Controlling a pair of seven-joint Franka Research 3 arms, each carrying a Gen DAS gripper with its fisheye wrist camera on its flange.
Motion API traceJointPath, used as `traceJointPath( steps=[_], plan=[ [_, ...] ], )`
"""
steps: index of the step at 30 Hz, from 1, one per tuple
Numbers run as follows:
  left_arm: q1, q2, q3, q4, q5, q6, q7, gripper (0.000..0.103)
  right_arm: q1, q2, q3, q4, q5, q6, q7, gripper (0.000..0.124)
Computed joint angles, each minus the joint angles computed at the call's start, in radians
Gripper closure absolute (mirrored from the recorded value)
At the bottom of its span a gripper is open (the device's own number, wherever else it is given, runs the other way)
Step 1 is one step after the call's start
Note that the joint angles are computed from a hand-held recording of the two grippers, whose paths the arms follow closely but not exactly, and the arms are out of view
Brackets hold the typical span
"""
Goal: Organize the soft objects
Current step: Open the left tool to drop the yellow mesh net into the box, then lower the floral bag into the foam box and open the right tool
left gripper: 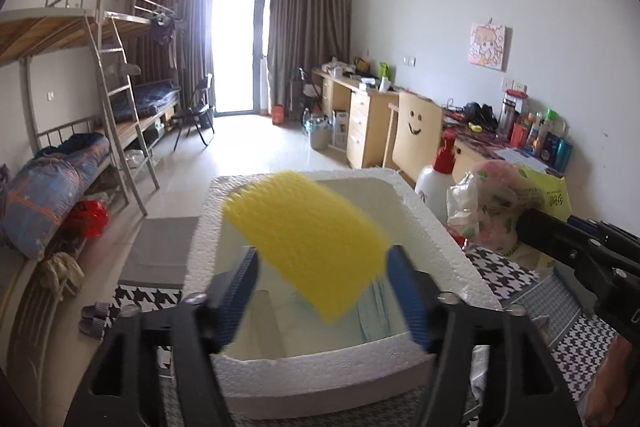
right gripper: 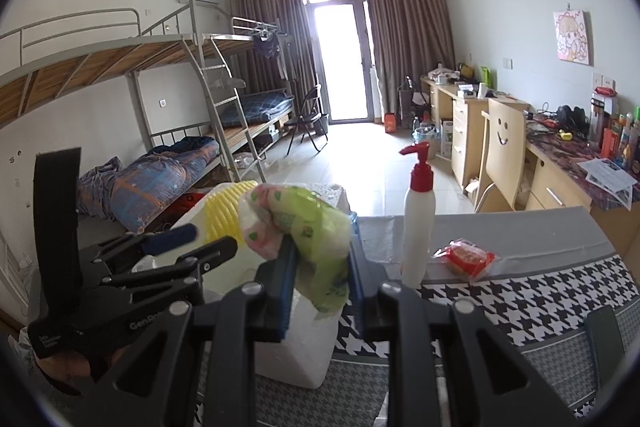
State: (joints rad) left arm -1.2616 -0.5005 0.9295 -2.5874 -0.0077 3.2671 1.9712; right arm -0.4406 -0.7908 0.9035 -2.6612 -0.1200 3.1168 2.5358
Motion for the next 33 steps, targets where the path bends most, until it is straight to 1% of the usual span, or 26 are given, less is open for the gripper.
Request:
traceJointPath(
  steps=[5,6,8,11,12,16,19,21,25,27,30,33],
  plan=[
    [0.026,-0.016,-0.008,-0.014,0.001,0.023,-0.021,0.012,-0.002,0.001,-0.001,0.0,-0.003,-0.005,0.001,0.096],
    [0.041,-0.018,-0.016,-0.02,0.008,0.03,-0.029,0.01,-0.002,0.003,-0.001,0.001,-0.004,-0.006,0.001,0.096],
    [0.073,-0.02,-0.034,-0.031,0.024,0.044,-0.049,0.009,-0.001,0.008,-0.002,0.004,-0.007,-0.004,-0.001,0.096],
    [0.137,-0.014,-0.071,-0.055,0.053,0.098,-0.091,0.001,-0.003,0.009,0.0,0.007,-0.012,0.0,-0.004,0.096],
    [0.156,-0.012,-0.08,-0.061,0.063,0.113,-0.103,0.001,-0.005,0.008,0.002,0.008,-0.013,0.001,-0.005,0.096],
    [0.269,0.02,-0.166,-0.074,0.084,0.138,-0.162,0.001,-0.013,0.016,0.006,0.015,-0.013,0.007,-0.012,0.096],
    [0.301,0.014,-0.173,-0.077,0.115,0.129,-0.196,0.001,-0.017,0.025,0.009,0.02,-0.012,0.013,-0.021,0.096],
    [0.31,0.006,-0.165,-0.077,0.137,0.126,-0.219,0.001,-0.023,0.026,0.016,0.024,-0.011,0.016,-0.024,0.096],
    [0.35,0.009,-0.175,-0.083,0.185,0.141,-0.256,0.001,-0.034,0.029,0.025,0.031,-0.009,0.015,-0.03,0.096],
    [0.359,0.01,-0.169,-0.083,0.211,0.146,-0.274,0.001,-0.039,0.035,0.029,0.038,-0.01,0.017,-0.035,0.096],
    [0.394,0.012,-0.189,-0.092,0.24,0.153,-0.309,0.001,-0.053,0.053,0.04,0.052,-0.012,0.024,-0.045,0.096],
    [0.412,0.007,-0.186,-0.098,0.282,0.156,-0.333,0.001,-0.067,0.072,0.051,0.069,-0.014,0.023,-0.054,0.096]
  ],
)
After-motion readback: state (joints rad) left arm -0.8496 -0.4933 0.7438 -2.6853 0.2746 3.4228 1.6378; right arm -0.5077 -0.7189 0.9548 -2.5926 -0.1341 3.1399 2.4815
